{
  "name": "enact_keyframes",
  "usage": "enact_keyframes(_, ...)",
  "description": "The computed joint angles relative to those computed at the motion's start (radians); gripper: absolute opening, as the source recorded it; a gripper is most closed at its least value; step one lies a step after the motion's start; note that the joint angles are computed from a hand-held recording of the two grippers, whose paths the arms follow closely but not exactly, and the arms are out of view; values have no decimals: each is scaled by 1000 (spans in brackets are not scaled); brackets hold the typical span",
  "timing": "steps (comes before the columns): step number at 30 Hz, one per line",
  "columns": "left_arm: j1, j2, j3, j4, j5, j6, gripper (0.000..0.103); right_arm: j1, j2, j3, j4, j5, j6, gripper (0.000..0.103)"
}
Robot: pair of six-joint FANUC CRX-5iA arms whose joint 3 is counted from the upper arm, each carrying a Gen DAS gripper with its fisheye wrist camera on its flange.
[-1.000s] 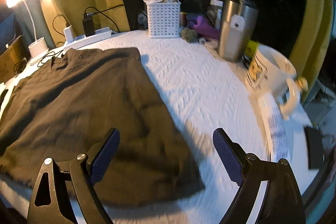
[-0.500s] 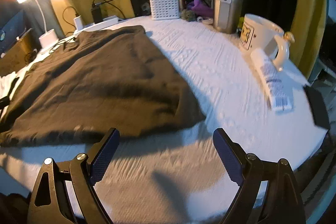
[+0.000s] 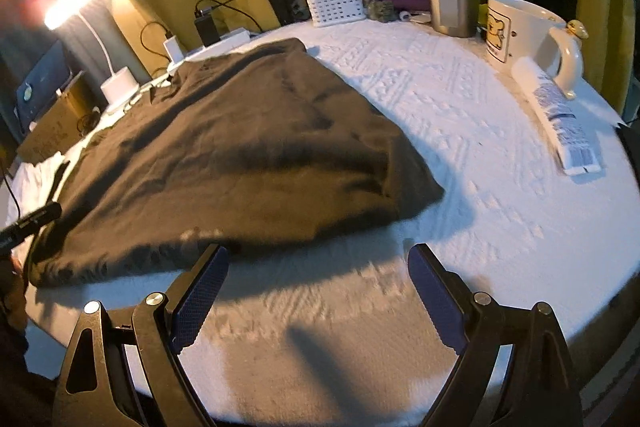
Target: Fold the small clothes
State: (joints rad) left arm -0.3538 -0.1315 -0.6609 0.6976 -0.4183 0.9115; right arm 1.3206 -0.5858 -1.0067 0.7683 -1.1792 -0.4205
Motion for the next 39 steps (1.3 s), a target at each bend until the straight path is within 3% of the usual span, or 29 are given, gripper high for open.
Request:
enact_keyframes(16,68,67,50,-21,-9,34,69,-401,134,7,197,467,88,92)
enact_keyframes(19,80,84,56,-2,-10,22,69,-440,178,41,176,494,145,69)
enact_keyframes(21,87,95,60,19,-11,4,69,-462,203,58,173,502,159,59)
enact_keyframes(23,90,103,64,34,-15,-11,69,-481,227,77,164,515,174,56)
enact_keyframes(27,96,110,56,102,-15,-83,69,-499,278,115,152,525,200,36)
enact_keyframes(33,127,136,74,120,-40,-110,69,-517,281,149,73,547,296,27)
enact_keyframes(39,157,149,86,135,-50,-116,69,-502,276,182,89,513,297,24)
